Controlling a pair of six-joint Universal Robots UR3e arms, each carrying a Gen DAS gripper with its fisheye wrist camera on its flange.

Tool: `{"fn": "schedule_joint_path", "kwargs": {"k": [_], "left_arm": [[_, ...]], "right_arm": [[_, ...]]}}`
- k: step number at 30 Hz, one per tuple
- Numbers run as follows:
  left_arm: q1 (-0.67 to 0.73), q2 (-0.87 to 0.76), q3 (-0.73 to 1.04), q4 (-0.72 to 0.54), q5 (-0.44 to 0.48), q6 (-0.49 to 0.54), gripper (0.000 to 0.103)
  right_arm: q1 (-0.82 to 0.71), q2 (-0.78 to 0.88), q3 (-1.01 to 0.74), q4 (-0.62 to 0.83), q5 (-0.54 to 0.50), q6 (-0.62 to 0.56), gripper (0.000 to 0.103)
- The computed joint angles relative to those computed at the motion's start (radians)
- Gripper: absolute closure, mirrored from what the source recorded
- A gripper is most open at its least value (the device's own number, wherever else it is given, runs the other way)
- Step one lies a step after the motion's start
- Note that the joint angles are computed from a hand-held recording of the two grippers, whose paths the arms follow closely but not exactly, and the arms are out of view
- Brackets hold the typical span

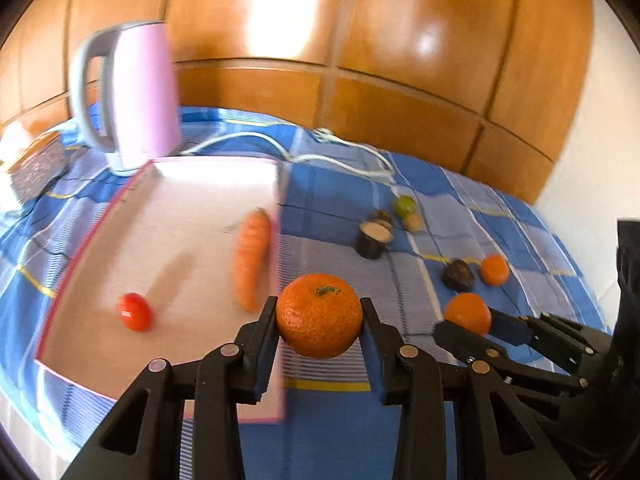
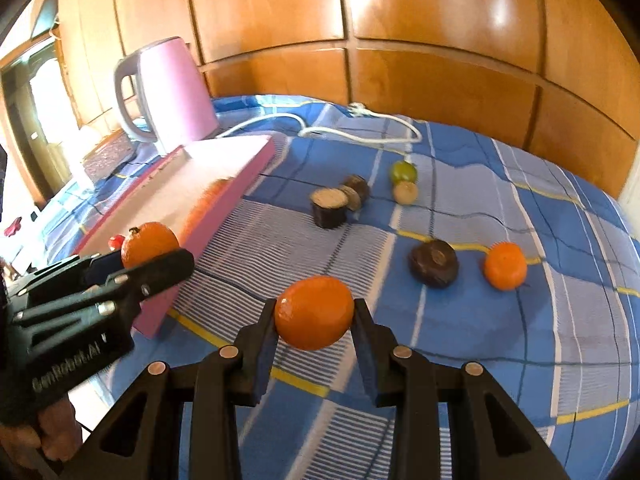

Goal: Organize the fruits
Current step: 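Carry both oranges over the pink tray and open both tools to release them, then withdraw both tools from the tray toward the dark fruits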

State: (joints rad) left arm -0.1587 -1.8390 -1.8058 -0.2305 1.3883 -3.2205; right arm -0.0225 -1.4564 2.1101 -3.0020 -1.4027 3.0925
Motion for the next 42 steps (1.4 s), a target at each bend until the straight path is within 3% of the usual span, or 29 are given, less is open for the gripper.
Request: {"fn": "schedule_joint_path", "kwargs": {"k": [11, 27, 35, 42], "left_arm": [[0.178, 0.030, 0.010, -0.027, 0.008, -0.023, 0.065], [0.244, -0.048, 0.109, -0.091, 0.064, -0.038, 0.063], [0.233, -0.036, 0.103, -0.094, 0.074, -0.047, 0.060], [0.213, -0.005, 0.064, -0.095, 0.083, -0.056, 0.060]], "right_arm": [[0.130, 0.133, -0.279, 0.134, 0.077, -0.034, 0.067], [0.282, 0.412, -0.662, 0.285, 0.061, -0.019, 0.065], [0.275, 0.421, -0.646, 0.266, 0.061, 0.031, 0.062], [0.262, 0.345, -0.519, 0.182, 0.019, 0.081, 0.062]]}}
